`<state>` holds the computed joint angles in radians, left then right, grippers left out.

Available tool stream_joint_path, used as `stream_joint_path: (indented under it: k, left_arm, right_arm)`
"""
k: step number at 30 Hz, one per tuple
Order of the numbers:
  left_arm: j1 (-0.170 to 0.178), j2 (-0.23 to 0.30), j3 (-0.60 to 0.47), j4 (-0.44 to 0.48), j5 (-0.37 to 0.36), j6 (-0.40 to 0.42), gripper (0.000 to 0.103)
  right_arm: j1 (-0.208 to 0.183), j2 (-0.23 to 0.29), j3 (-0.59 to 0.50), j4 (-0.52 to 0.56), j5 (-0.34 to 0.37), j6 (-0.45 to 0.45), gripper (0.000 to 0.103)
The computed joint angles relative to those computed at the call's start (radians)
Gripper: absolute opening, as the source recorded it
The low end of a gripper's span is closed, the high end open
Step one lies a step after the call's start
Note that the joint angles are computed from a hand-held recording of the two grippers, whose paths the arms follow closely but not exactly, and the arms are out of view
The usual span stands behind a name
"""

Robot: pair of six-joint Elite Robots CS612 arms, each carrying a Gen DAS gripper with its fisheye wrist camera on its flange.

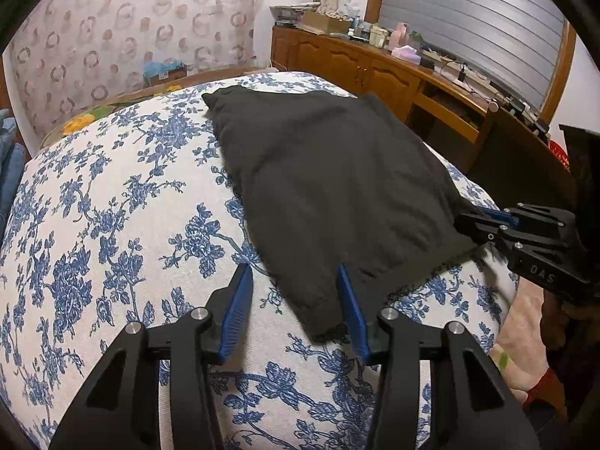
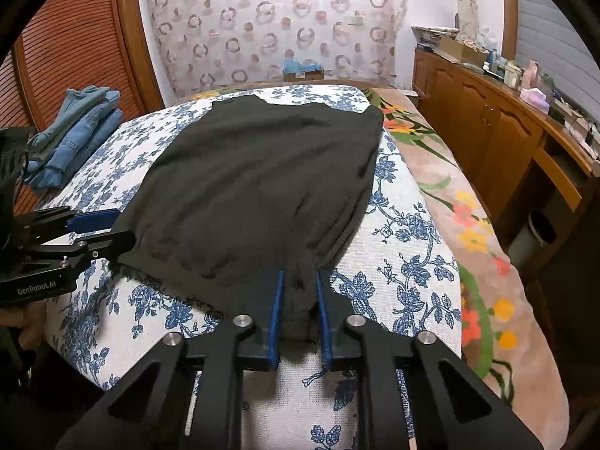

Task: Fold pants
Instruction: 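Close the right tool on the black garment's end while the left tool grasps beside it, then lift the held garment end up with both tools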

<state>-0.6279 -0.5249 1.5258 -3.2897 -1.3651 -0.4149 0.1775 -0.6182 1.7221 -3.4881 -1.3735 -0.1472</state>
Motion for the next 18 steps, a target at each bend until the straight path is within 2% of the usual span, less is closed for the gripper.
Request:
stream_joint_path:
  k: [5,6,7,9,13,18]
  left_arm:
    - [-0.002,-0.002,0.008,-0.013,-0.009,-0.022,0.048]
    - [-0.002,-0.002,0.011,-0.020,-0.016,-0.022,0.043]
    - [0.000,-0.002,0.014,-0.031,-0.031,-0.021,0.033]
    - [0.001,0.000,0.017,-0.054,-0.055,-0.018,0.024]
    - [-0.004,-0.001,0.016,-0.045,-0.042,-0.016,0.024]
    - [0.002,0.004,0.013,-0.057,-0.063,-0.028,0.024]
  right_arm:
    - [-0.001,0.007,0.004,-0.029,0.010,0.020,0.007]
    - [-0.001,0.008,0.004,-0.036,0.011,0.023,0.007]
    - [-0.003,0.010,0.005,-0.043,0.016,0.027,0.007]
    - [-0.004,0.012,0.006,-0.049,0.025,0.029,0.007]
    - [-0.013,0.014,0.007,-0.047,0.056,0.042,0.007]
    - [-0.006,0.013,0.007,-0.052,0.037,0.036,0.007]
